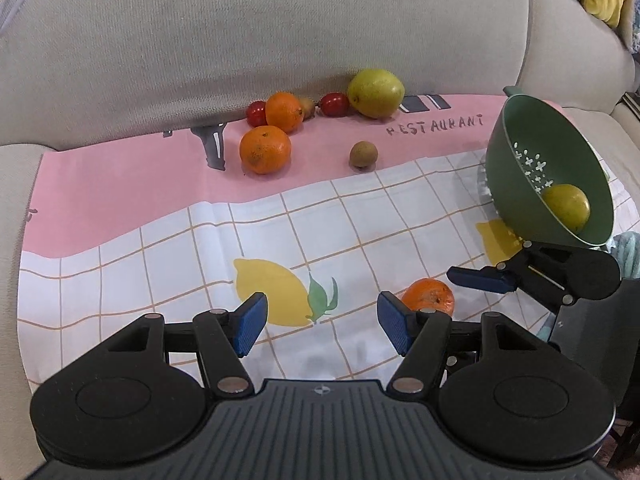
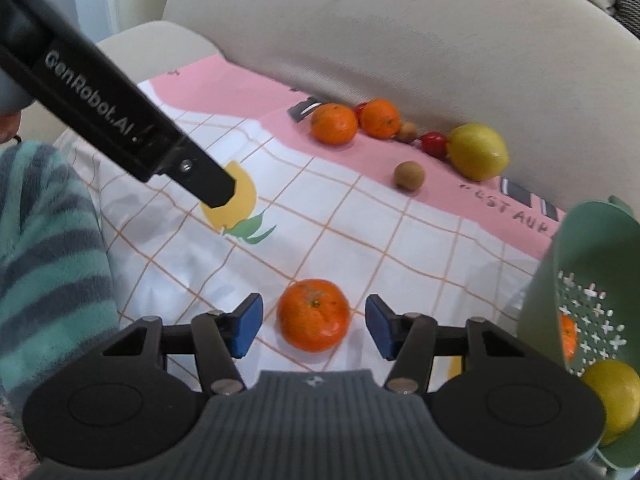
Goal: Organize fruits
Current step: 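Move both tools back toward the remaining oranges on the cloth, then grasp an orange with the right tool while the left tool grasps another orange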
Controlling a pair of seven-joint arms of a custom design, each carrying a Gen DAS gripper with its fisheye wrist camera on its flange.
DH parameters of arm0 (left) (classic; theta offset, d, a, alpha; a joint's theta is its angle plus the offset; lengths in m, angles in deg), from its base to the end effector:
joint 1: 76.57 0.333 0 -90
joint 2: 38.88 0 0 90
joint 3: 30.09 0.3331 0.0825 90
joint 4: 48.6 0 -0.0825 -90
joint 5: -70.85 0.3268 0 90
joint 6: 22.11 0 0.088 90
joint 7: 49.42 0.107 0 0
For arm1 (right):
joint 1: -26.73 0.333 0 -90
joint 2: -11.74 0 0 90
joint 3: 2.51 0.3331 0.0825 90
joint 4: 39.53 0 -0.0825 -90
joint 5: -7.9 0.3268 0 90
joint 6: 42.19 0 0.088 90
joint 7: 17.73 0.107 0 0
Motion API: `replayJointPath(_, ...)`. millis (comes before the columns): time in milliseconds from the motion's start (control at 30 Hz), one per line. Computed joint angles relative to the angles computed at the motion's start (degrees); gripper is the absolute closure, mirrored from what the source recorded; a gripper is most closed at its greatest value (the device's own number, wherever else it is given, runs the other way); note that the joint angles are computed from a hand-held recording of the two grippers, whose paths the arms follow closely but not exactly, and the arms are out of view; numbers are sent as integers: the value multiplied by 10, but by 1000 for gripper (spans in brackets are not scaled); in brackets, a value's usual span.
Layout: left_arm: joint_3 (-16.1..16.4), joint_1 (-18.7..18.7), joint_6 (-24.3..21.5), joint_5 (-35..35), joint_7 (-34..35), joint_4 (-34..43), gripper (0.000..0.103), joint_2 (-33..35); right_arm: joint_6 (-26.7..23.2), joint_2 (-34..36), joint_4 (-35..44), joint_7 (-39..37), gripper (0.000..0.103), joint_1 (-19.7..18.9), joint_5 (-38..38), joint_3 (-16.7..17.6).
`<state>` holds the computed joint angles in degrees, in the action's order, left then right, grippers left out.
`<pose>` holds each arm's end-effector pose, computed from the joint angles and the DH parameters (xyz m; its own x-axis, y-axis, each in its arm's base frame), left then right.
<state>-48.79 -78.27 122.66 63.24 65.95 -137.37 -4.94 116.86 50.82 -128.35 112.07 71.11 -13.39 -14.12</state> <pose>0.6667 -0.1934 0.4057 -0.5946 -0.7973 0.1038 -0.7412 0.4935 -0.4550 0.5689 0.4271 0.3604 0.2550 -0.9663 0.0367 -0.7762 -0.2271 -0.5881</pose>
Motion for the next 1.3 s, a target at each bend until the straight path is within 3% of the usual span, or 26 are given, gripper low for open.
replayJointPath(167,1,-4,14,7,-3,6,28,12,-15,16,20,-23,60,-13,14,13)
replayJointPath(333,-4,-4,68,9,-8,5,28,23,-4,19,22,-38,61,-18,25,15)
replayJointPath(500,-7,-9,120,28,-21,28,28,49,18,21,23,-3,62,6,9,-31)
replayJointPath(700,5,-33,135,70,-50,99,28,103,-17,50,79,32,62,0,-8,-57)
replayJointPath(967,17,-64,113,108,-74,229,28,193,-67,82,145,60,62,-26,-30,-54)
replayJointPath(1133,40,-92,62,120,-96,347,28,261,-83,95,172,57,62,-39,-43,-44)
replayJointPath(1300,40,-101,16,109,-96,427,40,304,-84,97,175,50,62,-44,-48,-36)
